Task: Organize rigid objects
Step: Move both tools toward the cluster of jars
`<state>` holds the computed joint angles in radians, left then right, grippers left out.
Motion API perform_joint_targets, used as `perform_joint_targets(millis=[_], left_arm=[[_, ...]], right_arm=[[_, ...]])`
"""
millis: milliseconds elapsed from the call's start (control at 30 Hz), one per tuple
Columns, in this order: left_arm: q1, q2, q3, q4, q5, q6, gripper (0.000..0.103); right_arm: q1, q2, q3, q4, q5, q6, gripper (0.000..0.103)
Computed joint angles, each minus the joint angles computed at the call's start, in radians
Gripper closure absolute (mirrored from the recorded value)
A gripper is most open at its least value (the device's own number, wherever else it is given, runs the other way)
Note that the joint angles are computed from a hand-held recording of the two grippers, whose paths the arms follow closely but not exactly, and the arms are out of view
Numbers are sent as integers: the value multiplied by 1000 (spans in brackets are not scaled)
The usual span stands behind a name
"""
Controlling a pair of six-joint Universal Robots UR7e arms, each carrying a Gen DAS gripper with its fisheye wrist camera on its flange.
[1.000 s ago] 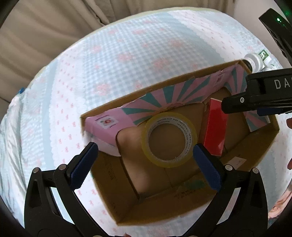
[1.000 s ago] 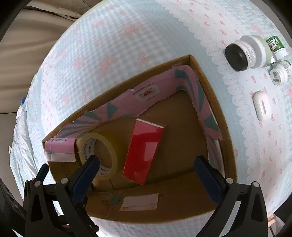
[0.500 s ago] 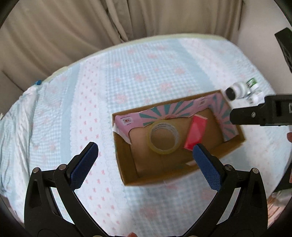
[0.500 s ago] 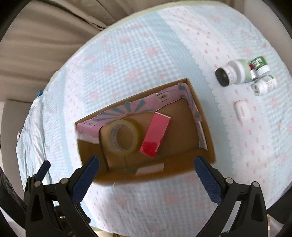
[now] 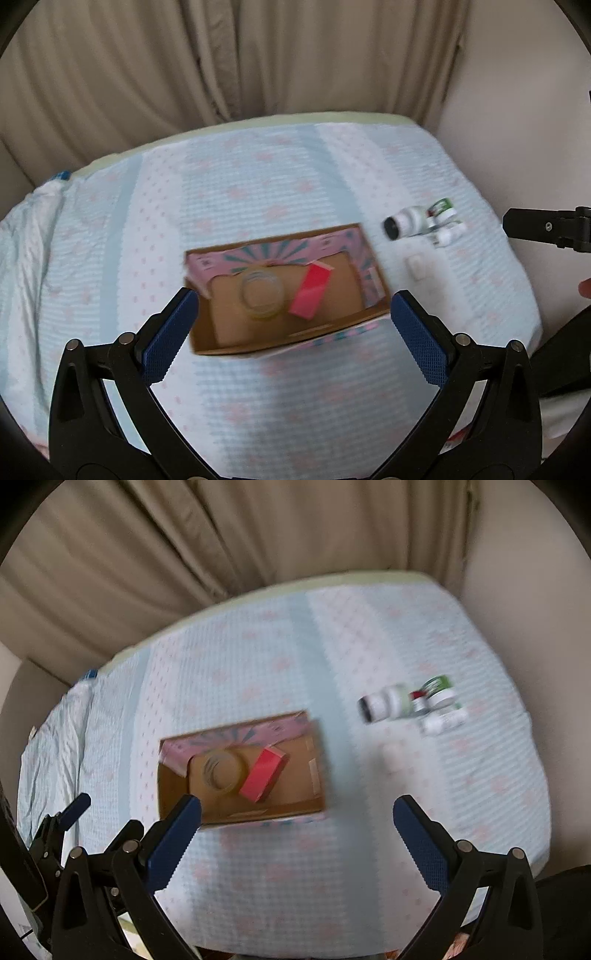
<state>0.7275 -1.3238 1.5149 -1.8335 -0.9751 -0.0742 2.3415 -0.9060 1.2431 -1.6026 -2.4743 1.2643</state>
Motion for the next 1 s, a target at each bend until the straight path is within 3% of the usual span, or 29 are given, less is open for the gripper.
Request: perform_joint_targets(millis=[233, 533, 767, 1000], left_arm=[[-108, 37, 54, -69, 21, -79, 0], [-221, 179, 54, -86, 59, -368, 0], [-260, 280, 22, -90, 99, -475, 0], [-234, 378, -21, -147, 58, -366, 0]], right_arm=[[14, -180, 125, 71, -61, 18, 0], [-47, -419, 313, -53, -69, -222, 0], [-130, -540, 393, -103, -60, -306, 0], [-225, -599, 460, -241, -24, -417, 0]])
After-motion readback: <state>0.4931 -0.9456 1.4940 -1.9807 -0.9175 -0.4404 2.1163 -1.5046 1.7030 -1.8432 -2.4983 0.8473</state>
